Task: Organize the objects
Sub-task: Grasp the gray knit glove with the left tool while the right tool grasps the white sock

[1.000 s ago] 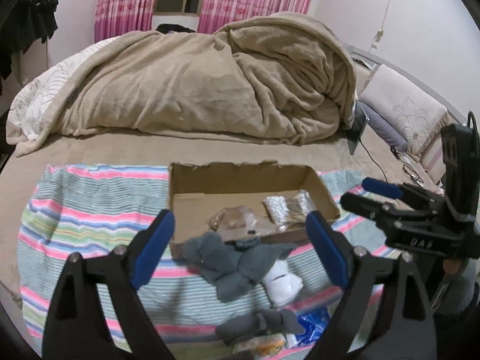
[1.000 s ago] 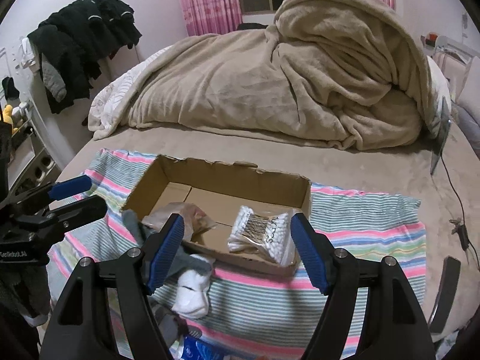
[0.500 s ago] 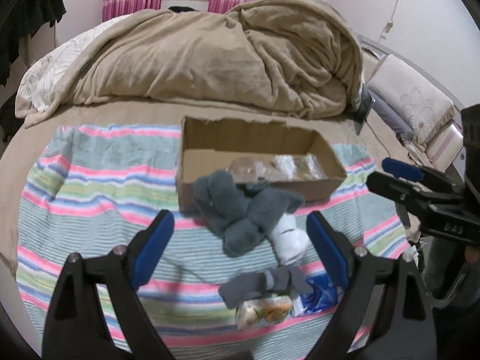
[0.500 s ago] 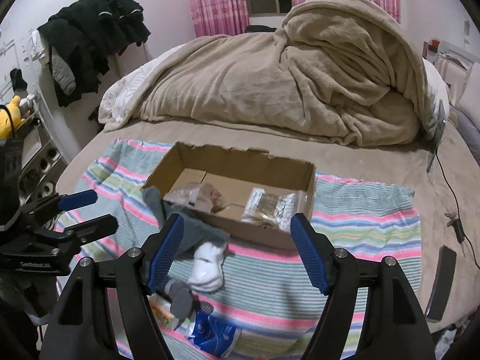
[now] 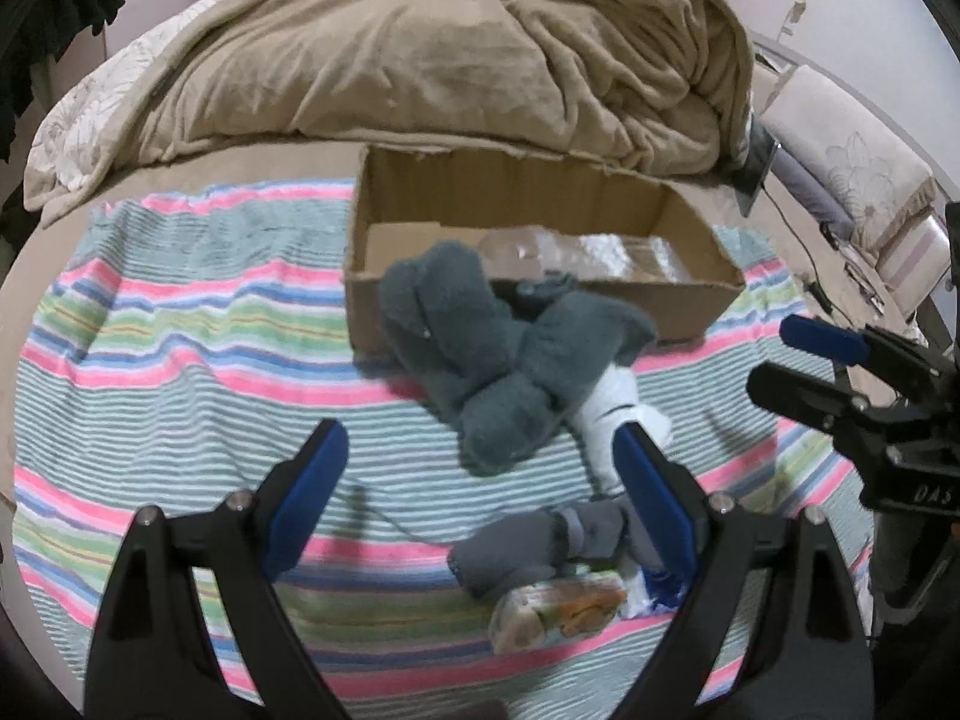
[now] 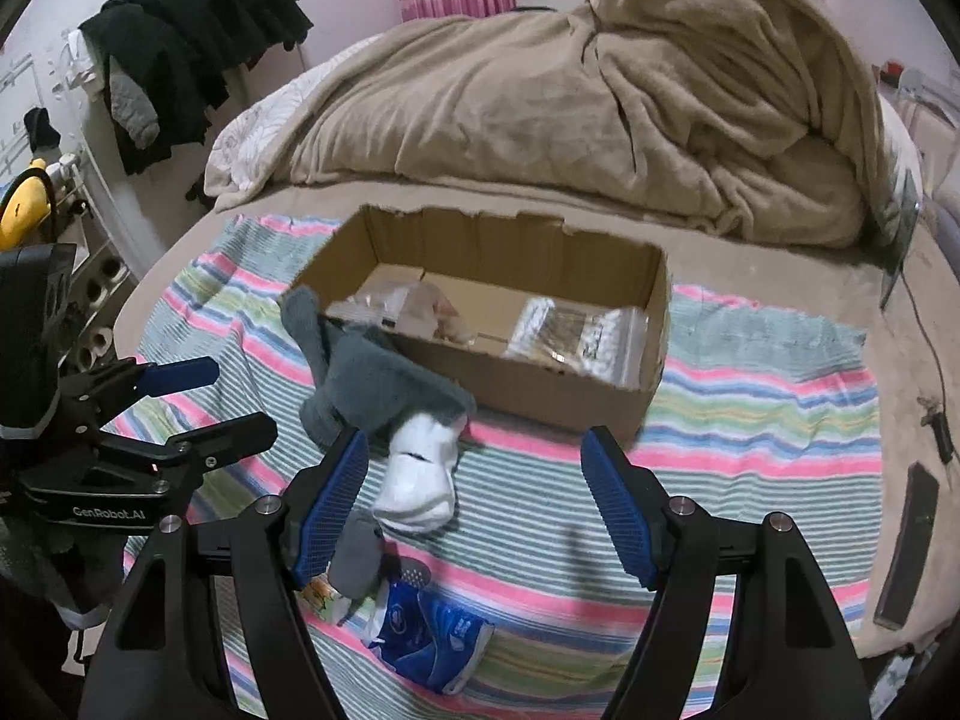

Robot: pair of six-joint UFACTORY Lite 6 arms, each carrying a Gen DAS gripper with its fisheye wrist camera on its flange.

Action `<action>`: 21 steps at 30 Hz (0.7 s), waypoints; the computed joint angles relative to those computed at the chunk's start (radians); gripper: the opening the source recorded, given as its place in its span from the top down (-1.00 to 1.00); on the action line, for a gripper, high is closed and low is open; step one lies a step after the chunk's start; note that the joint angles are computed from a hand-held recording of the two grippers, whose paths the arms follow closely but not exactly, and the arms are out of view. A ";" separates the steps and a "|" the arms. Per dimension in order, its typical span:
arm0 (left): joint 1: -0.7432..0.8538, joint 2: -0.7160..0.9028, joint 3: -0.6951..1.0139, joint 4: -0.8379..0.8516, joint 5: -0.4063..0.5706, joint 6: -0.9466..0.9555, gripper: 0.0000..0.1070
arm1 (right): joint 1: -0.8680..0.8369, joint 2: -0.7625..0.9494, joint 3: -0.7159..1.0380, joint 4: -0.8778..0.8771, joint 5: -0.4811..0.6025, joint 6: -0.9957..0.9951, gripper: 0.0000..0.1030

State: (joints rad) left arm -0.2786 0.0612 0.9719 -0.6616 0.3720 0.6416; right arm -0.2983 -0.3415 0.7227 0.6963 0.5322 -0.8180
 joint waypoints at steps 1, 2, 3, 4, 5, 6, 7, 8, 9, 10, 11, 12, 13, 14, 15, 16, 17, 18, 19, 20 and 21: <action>-0.002 0.018 0.004 -0.012 -0.007 0.013 -0.70 | 0.002 0.014 -0.006 0.012 -0.007 -0.014 -0.48; -0.006 0.032 0.006 -0.019 -0.016 0.021 -0.70 | 0.005 0.024 -0.009 0.018 -0.013 -0.020 -0.48; -0.009 0.047 0.011 -0.017 -0.023 0.021 -0.70 | 0.006 0.036 -0.011 0.026 -0.018 -0.028 -0.48; -0.013 0.071 0.022 -0.007 -0.029 0.013 -0.70 | 0.007 0.051 -0.014 0.040 -0.024 -0.042 -0.48; -0.017 0.086 0.028 -0.004 -0.035 0.012 -0.70 | 0.007 0.070 -0.016 0.056 -0.029 -0.057 -0.48; -0.019 0.097 0.032 0.001 -0.041 0.009 -0.70 | 0.011 0.085 -0.016 0.063 -0.036 -0.063 -0.48; -0.023 0.112 0.036 0.000 -0.048 0.011 -0.70 | 0.014 0.103 -0.017 0.074 -0.044 -0.074 -0.48; -0.025 0.124 0.042 -0.005 -0.051 0.017 -0.70 | 0.017 0.124 -0.015 0.087 -0.051 -0.087 -0.48; -0.025 0.138 0.048 -0.012 -0.053 0.025 -0.70 | 0.020 0.138 -0.015 0.096 -0.055 -0.095 -0.48; -0.026 0.155 0.058 -0.013 -0.056 0.027 -0.70 | 0.023 0.155 -0.013 0.110 -0.060 -0.109 -0.48; -0.027 0.170 0.066 -0.015 -0.058 0.030 -0.70 | 0.025 0.175 -0.009 0.126 -0.064 -0.126 -0.48; -0.027 0.183 0.073 -0.025 -0.060 0.043 -0.70 | 0.026 0.192 -0.002 0.138 -0.065 -0.139 -0.48; -0.029 0.200 0.082 -0.029 -0.062 0.050 -0.70 | 0.027 0.213 0.004 0.159 -0.065 -0.158 -0.48; -0.030 0.213 0.091 -0.036 -0.062 0.058 -0.70 | 0.026 0.231 0.010 0.177 -0.061 -0.174 -0.48; -0.031 0.225 0.099 -0.040 -0.060 0.064 -0.70 | 0.026 0.245 0.017 0.189 -0.057 -0.184 -0.48; -0.034 0.246 0.113 -0.037 -0.059 0.060 -0.70 | 0.026 0.266 0.027 0.207 -0.049 -0.196 -0.48; -0.038 0.259 0.120 -0.033 -0.062 0.056 -0.70 | 0.025 0.287 0.037 0.229 -0.039 -0.213 -0.48; -0.043 0.274 0.127 -0.033 -0.069 0.058 -0.70 | 0.030 0.299 0.044 0.235 -0.040 -0.214 -0.48; -0.048 0.284 0.130 -0.038 -0.077 0.064 -0.68 | 0.036 0.311 0.049 0.240 -0.045 -0.216 -0.48; -0.050 0.294 0.135 -0.047 -0.082 0.073 -0.68 | 0.043 0.327 0.057 0.247 -0.046 -0.221 -0.48; -0.050 0.299 0.135 -0.068 -0.087 0.094 -0.65 | 0.048 0.339 0.064 0.249 -0.045 -0.223 -0.48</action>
State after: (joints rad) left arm -0.3285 0.3598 1.1069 -0.7299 0.2845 0.7358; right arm -0.2503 -0.0026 0.7865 0.9448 0.4871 -1.0413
